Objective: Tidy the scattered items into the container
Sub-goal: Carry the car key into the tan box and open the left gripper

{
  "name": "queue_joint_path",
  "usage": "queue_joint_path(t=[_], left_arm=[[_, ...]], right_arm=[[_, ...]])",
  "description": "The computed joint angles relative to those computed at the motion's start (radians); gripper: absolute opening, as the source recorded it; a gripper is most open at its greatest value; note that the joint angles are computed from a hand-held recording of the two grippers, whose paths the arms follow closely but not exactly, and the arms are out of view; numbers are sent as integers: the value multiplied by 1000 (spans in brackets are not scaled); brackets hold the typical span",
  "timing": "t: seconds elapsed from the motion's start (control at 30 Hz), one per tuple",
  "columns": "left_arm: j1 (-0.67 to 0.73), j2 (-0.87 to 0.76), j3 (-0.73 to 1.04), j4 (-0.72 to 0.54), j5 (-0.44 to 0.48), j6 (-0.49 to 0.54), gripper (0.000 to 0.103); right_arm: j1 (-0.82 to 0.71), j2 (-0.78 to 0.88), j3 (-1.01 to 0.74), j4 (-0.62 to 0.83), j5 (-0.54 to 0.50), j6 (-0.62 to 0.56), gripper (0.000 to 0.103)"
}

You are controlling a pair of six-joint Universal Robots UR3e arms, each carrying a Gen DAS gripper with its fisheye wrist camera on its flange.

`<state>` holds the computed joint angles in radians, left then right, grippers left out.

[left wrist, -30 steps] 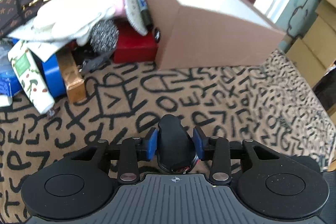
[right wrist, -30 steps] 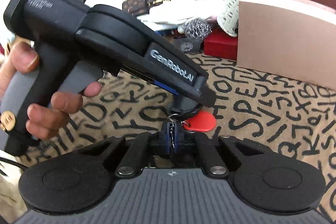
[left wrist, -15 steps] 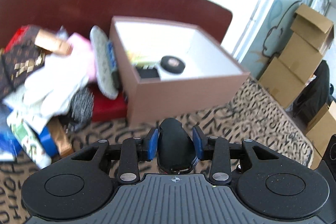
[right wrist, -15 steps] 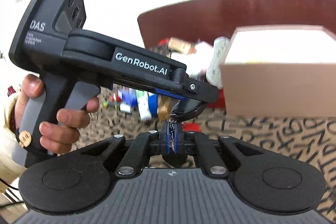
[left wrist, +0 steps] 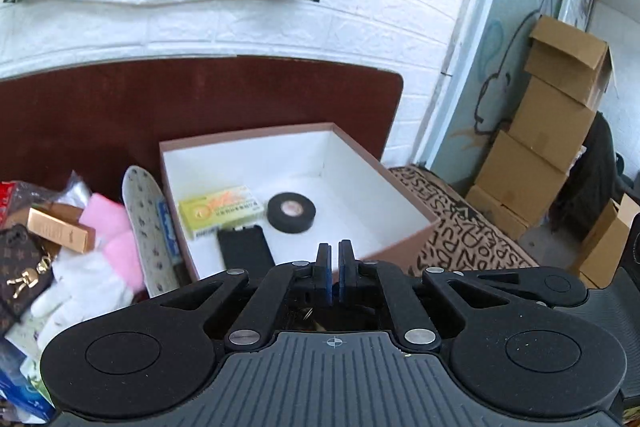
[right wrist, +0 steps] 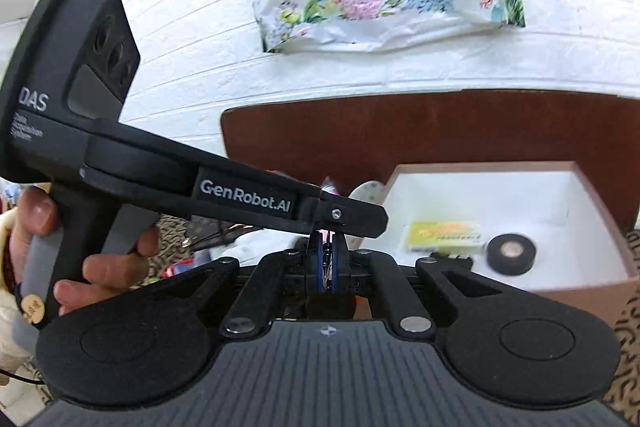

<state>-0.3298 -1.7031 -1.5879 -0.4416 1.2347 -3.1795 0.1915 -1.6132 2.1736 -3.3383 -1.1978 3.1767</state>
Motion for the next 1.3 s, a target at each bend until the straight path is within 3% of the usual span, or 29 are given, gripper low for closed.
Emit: queue_joint_path(t=[0.07, 0.1, 0.13, 0.23, 0.33, 0.5, 0.63, 0.73, 0.87, 0.93, 1.13, 1.3], left_arm=[[17, 17, -39, 29, -6, -7, 37], [29, 24, -66, 48, -3, -17, 56], [49, 32, -97, 66, -13, -28, 65], [128, 67, -219, 140, -111, -24, 66], [164, 108, -355, 229, -147, 52, 68], [111, 87, -485, 396, -63, 117, 74], [19, 13, -447, 483, -7, 120, 84], [-31, -31, -400, 491, 19, 131, 84], [-59, -73, -358, 516, 51, 114, 79], [-56, -83, -334, 490, 44, 118, 51], [-45, -127, -231, 424, 50, 119, 23], [-50, -189, -37, 318, 71, 134, 20]], right_arm=[[-15, -17, 18, 3, 12, -4, 5], [-17, -29, 29, 6, 14, -3, 5], [-18, -13, 19, 7, 13, 0, 5], [-50, -38, 44, 35, 27, 4, 5], [-80, -41, 54, 28, 45, 16, 5], [-83, -56, 34, 52, 35, 12, 5], [-81, -76, 26, 77, 47, 14, 5], [-86, -92, 24, 96, 66, 18, 5], [-76, -99, 17, 110, 74, 3, 5], [-73, -98, 12, 113, 67, -5, 5], [-99, -89, -43, 152, 85, -18, 5], [-85, -31, -203, 234, 44, -71, 5]])
